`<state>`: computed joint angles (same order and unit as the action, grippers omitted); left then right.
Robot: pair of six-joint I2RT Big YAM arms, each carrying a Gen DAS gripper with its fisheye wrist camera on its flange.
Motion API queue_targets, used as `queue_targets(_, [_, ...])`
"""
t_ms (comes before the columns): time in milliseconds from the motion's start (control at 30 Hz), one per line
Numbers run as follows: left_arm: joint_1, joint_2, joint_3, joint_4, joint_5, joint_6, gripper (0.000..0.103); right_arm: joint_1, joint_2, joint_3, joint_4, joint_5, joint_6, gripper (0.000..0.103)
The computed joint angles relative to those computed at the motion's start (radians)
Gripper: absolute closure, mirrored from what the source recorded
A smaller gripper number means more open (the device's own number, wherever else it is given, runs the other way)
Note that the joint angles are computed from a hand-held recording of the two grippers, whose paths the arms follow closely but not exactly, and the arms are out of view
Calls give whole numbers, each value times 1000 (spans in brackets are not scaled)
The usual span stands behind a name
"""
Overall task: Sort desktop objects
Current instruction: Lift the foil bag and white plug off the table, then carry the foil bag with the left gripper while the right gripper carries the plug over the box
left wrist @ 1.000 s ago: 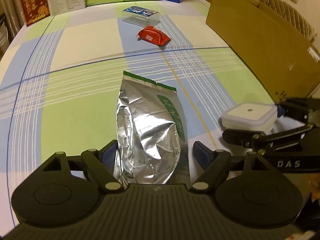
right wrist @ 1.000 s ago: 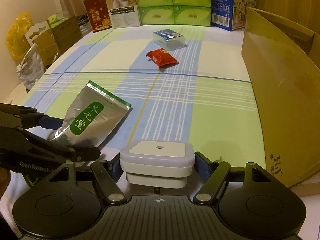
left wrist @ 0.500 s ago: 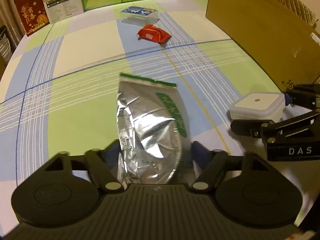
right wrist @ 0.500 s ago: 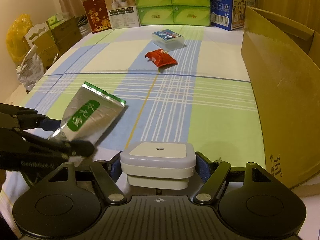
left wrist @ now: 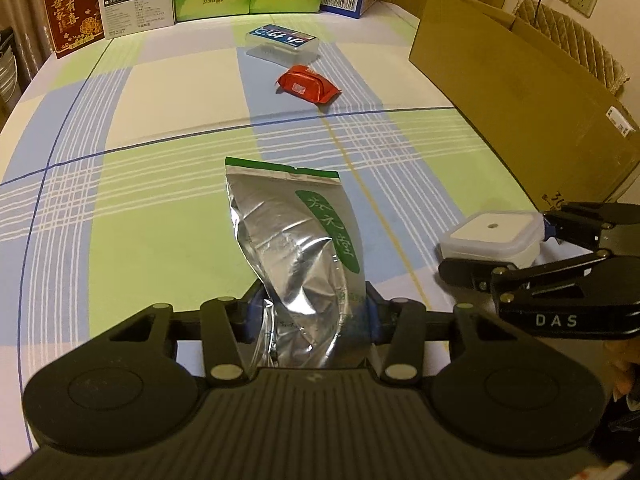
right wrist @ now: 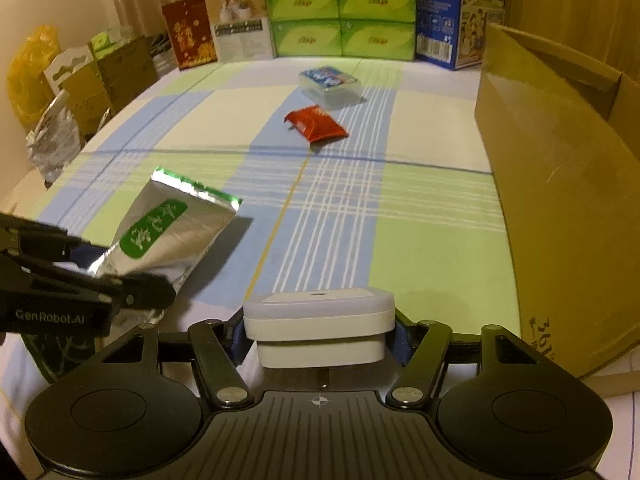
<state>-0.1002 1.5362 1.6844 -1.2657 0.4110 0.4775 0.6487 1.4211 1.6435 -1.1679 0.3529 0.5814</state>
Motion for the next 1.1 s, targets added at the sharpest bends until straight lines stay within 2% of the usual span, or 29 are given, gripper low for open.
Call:
queue_targets(400, [9,-11,11,-21,34,-27,61,11,-51,-10,9,65,27,41])
queue_targets(633, [9,-40,12,-38,32,-38,61,60,-76,15,-33,119,64,41])
queue_targets(1100, [-20,-175,-16,-92,72,-126,61,130,-172,64,-150,244,134,41])
